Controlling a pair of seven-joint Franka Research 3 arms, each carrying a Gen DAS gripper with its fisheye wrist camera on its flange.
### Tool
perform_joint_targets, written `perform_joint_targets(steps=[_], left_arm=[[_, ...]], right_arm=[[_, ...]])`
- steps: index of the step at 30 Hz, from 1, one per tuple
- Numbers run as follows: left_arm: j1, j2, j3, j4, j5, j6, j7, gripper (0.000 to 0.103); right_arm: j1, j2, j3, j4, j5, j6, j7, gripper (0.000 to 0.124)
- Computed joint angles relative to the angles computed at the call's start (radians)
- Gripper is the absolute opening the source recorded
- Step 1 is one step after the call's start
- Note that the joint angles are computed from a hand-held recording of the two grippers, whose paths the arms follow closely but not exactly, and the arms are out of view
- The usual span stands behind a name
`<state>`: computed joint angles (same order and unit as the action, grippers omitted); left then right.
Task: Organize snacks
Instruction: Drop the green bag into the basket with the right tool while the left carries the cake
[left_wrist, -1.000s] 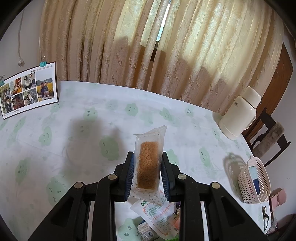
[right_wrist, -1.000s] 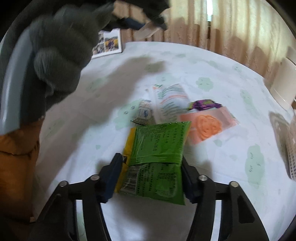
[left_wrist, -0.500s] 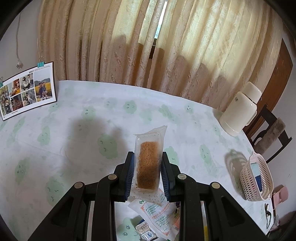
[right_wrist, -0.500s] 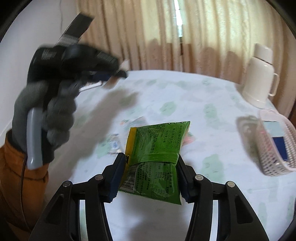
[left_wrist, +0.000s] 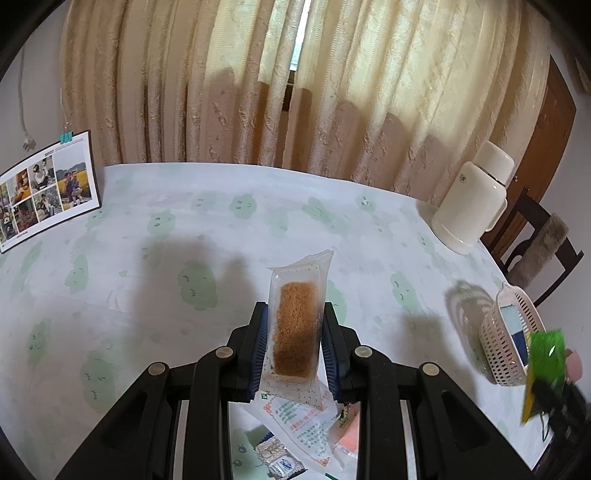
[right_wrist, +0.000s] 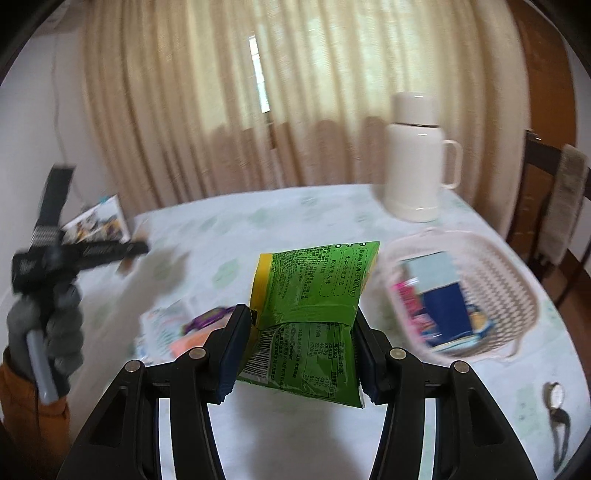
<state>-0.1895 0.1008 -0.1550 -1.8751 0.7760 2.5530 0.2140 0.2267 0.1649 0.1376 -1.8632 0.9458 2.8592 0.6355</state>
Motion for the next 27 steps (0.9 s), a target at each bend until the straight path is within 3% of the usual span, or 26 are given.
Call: perform_joint_targets(steps=[7, 19, 23, 27], left_arm=[[-0.011, 0.019, -0.003, 0.019, -0.007, -0.006, 0.027, 0.024], [-0.025, 0.038, -0.001, 0.037, -0.022, -0.012, 0.063, 0.024], [-0.029, 0.044, -0.001, 0.04, -0.029, -0.015, 0.072, 0.025], [-0.034, 0.056, 0.0, 0.051, -0.036, -0.024, 0.083, 0.025]], right_arm=[[-0.03, 0.055, -0.033, 0.071, -0.08, 0.037, 0.151, 0.054], [-0.057, 0.194, -0.071, 0.214, -0.335, 0.072, 0.463, 0.056], [-0.081, 0.244, -0.062, 0.255, -0.378, 0.081, 0.524, 0.072], [-0.088, 0.261, -0.064, 0.257, -0.419, 0.095, 0.578, 0.078]])
